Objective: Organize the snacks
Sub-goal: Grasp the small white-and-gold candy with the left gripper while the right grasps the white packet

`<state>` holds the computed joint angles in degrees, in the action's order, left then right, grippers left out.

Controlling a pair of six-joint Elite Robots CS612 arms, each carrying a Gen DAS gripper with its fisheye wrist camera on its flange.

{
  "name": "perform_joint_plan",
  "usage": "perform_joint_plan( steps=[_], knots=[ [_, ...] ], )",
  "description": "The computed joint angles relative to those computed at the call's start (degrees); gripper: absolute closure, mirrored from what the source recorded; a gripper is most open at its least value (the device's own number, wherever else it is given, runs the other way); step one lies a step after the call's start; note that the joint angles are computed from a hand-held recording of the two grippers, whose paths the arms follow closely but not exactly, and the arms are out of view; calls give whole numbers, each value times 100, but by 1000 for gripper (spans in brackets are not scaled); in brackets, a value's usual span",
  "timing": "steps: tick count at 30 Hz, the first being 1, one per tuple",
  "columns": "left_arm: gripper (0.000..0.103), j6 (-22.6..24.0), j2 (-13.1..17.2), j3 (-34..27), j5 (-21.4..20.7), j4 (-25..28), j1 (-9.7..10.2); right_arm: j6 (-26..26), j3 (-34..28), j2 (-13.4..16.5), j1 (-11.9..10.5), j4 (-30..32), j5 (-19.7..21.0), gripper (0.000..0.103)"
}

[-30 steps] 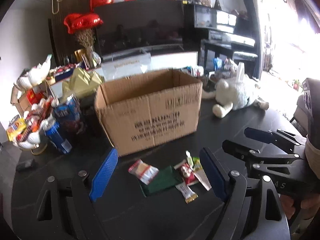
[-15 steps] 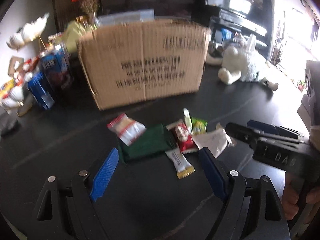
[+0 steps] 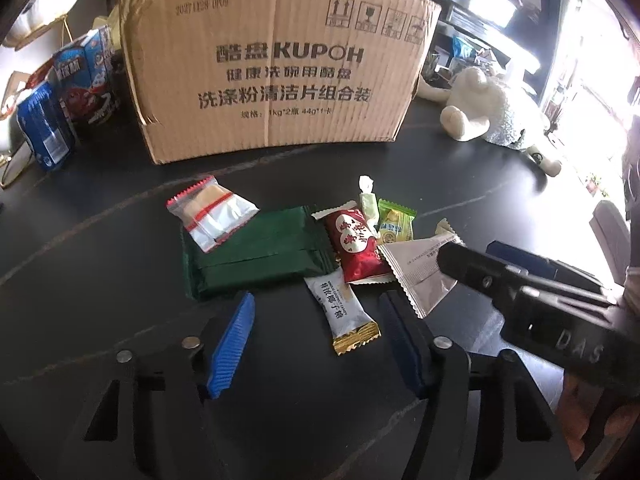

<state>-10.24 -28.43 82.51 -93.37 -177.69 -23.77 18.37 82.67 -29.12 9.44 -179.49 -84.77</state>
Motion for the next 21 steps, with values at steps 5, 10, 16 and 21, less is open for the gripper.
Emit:
perform_joint_plan(
  steps=[5,10,16,21],
  knots=[
    [49,-35,58,-60,-108,27,13,-50,-105,64,12,238,42,37],
    [67,-15,69,-55,-272,-28,30,-122,-156,94,45,269,-23,37],
    [83,-18,68,-23,-338,-87,45,-275,-206,118,93,303,-152,41],
    [84,-54,58,-9,-372,-81,52,-347,-211,108,113,373,-302,57]
  ],
)
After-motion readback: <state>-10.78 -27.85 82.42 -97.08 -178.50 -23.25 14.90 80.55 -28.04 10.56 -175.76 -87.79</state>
